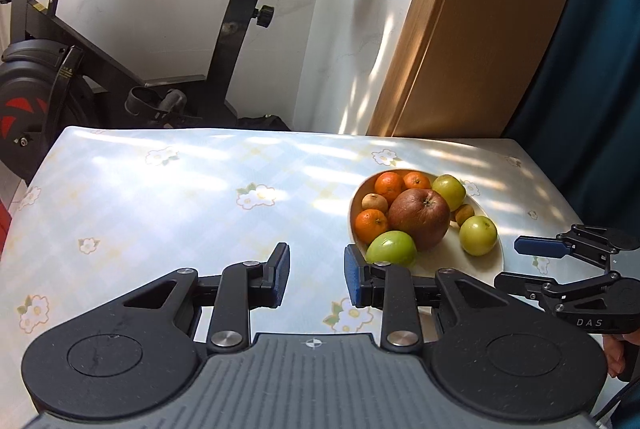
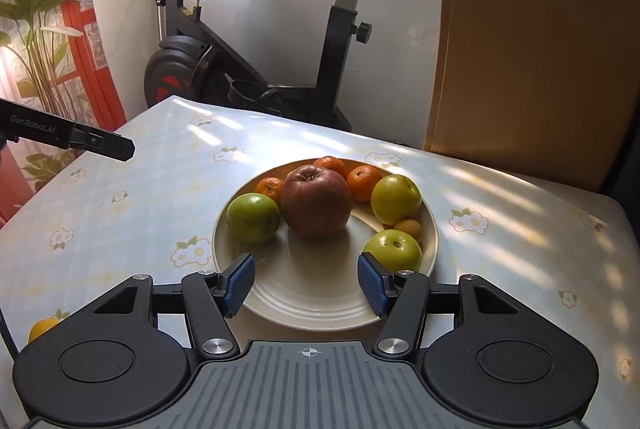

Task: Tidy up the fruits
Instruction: 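Withdraw the right tool from the plate toward a lemon on the table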

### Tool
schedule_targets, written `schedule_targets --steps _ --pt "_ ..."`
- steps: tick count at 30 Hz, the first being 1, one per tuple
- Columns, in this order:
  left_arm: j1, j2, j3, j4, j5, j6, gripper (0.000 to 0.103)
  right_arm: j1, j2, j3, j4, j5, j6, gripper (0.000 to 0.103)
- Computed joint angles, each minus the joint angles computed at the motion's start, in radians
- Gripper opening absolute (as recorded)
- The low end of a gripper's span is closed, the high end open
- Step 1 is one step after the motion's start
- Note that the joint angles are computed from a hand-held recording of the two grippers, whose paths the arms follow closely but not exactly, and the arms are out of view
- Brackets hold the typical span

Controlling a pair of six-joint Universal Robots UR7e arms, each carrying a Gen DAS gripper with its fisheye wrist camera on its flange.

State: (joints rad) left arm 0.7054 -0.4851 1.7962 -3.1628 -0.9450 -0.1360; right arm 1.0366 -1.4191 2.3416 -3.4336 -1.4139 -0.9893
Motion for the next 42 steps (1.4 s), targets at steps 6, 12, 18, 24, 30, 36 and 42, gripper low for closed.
schedule_targets --steps 6,12,18,24,30,36,42 --pt "-0.008 -0.088 0.115 -0.046 0.066 -0.016 0.032 -0.002 -0.009 0.057 -0.035 0.01 0.028 0.054" --pt "-0.022 -0.154 0.169 -0.063 0.16 0.002 0.032 0.012 -0.001 0.114 -0.09 0.021 0.049 0.054" --pt "-0.043 -0.219 0.234 -0.068 0.222 -0.026 0.032 0.028 0.012 0.169 -0.144 0.028 0.082 0.054" --pt "-0.063 -0.24 0.308 -0.043 0.209 -0.049 0.032 0.041 0.043 0.232 -0.209 0.021 0.055 0.054" --pt "-0.047 -0.233 0.356 -0.043 0.117 -0.106 0.032 0.045 0.071 0.278 -0.245 -0.003 0.029 0.054" --pt "-0.036 -0.21 0.372 -0.063 0.07 -0.121 0.032 0.052 0.078 0.307 -0.242 -0.012 0.001 0.055" --pt "-0.039 -0.2 0.385 -0.073 0.047 -0.116 0.032 0.075 0.077 0.318 -0.222 -0.009 -0.02 0.058"
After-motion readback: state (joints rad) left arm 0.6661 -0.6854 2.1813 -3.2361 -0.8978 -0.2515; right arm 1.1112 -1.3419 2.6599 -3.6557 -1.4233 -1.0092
